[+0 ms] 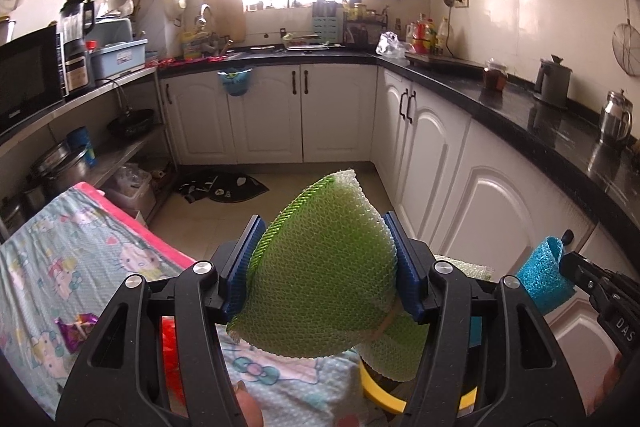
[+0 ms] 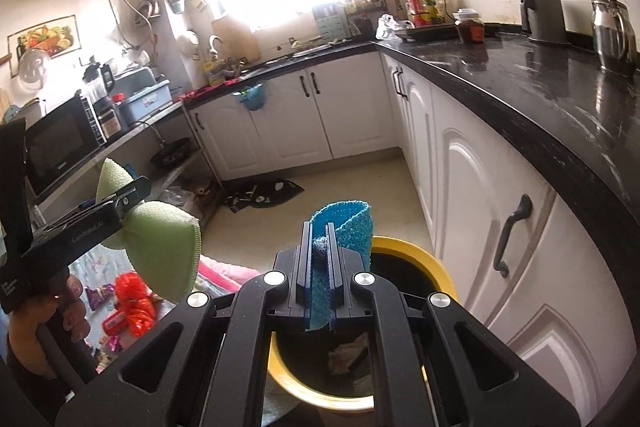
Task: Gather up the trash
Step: 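Carry the sponge in the left tool and the cloth in the right tool to the bin, then open the right tool to drop the cloth while the left tool drops the sponge into the bin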
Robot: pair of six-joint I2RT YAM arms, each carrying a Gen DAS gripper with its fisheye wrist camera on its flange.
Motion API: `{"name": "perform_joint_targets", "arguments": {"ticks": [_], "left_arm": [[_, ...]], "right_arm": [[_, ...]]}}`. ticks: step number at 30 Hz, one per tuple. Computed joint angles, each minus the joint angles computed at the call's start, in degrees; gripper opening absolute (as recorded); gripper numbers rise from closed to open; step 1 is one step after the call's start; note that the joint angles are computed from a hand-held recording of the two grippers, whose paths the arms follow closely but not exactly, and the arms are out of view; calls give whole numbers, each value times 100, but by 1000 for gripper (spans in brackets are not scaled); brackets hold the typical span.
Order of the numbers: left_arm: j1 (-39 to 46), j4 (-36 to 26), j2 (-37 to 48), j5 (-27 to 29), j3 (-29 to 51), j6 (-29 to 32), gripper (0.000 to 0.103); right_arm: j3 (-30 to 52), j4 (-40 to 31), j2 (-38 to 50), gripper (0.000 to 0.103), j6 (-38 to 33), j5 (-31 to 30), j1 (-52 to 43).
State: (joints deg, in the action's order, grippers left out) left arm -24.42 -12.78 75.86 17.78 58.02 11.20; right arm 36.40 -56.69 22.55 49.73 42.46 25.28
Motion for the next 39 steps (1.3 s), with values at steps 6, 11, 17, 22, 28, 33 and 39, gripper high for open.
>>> {"name": "perform_joint_targets", "arguments": {"ticks": [6, 11, 17, 22, 28, 33, 39], "left_arm": [[-426, 211, 221, -290, -130, -64, 53], [-711, 330, 442, -468, -206, -92, 53], [-936, 399, 717, -606, -252, -104, 54], [-1060, 380, 898, -647, -240, -159, 55], [-1114, 321, 1115, -687, -164, -224, 59], [-1097, 294, 1158, -680, -202, -225, 67], [-901, 210, 1047, -587, -279, -265, 79]], "right_arm": [[-326, 312, -212, 6, -533, -750, -941], [-586, 573, -293, 6, -954, -1511, -1797], [-831, 787, -240, 6, -1245, -2049, -2439], [-993, 959, -132, 6, -1422, -2473, -2895], [-1183, 1011, -172, 9, -1512, -2771, -3272], [-1335, 1044, -194, 23, -1635, -3344, -3926], [-1249, 920, -266, 39, -1487, -3233, -3840]]}}
